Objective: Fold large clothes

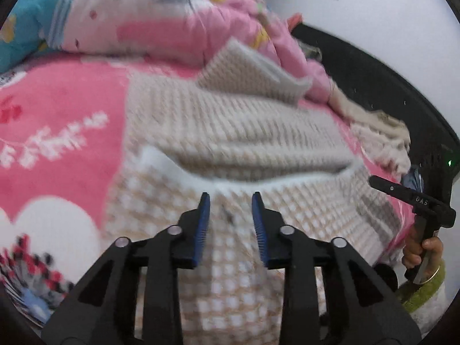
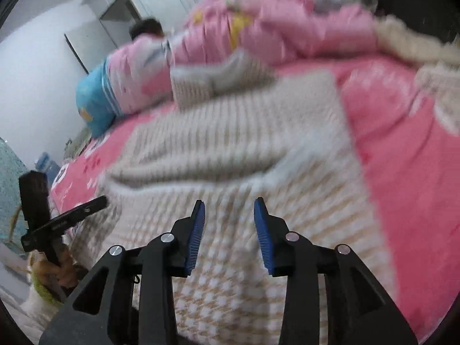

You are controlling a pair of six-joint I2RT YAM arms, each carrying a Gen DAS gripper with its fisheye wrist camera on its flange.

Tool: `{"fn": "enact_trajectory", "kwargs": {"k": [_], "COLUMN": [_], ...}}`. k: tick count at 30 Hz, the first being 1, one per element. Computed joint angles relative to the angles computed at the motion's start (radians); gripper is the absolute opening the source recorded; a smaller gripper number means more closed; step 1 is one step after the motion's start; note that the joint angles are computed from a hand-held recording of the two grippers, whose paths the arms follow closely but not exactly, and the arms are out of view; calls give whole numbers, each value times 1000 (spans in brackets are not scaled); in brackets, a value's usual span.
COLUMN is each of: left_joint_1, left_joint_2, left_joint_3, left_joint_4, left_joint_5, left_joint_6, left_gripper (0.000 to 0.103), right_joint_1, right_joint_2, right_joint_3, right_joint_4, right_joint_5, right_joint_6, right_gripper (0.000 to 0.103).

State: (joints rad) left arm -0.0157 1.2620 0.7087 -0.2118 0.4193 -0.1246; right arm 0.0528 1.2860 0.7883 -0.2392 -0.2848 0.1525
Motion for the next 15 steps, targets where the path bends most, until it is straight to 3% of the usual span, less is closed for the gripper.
{"fn": "enact_trajectory", "kwargs": {"k": [2, 3, 4, 5, 6, 11, 12, 15], "left_joint_1": [23, 36, 72, 88, 112, 166, 162, 160], "left_joint_2": [71, 125, 196, 224, 232, 197, 164, 109], "left_joint_3": [42, 67, 71, 70, 54, 50, 42, 33], "left_joint_4": [-26, -42, -16, 5, 33, 1, -2, 5], "left_joint_5": [-57, -66, -16, 3, 35, 118, 111, 114], "left_joint_6": [-8, -14, -23, -32, -45, -51, -48, -22], "left_gripper": [30, 29, 24, 15, 12, 12, 13, 30], "right_joint_1": [-1, 18, 31, 21, 15, 28, 23, 46], "right_joint_2": [49, 105, 188, 221, 209, 110, 75, 6], "right_joint_3": [17, 32, 44, 34, 5, 24, 13, 1], "right_joint_4": [14, 20, 18, 41, 79, -45, -47, -14], "right_joint_5": [80, 176, 274, 251, 237, 265, 254, 207], "right_joint_6": [-25, -41, -59, -55, -44, 3, 6, -1], "right_gripper": [35, 35, 32, 29, 29, 29, 30, 31]}}
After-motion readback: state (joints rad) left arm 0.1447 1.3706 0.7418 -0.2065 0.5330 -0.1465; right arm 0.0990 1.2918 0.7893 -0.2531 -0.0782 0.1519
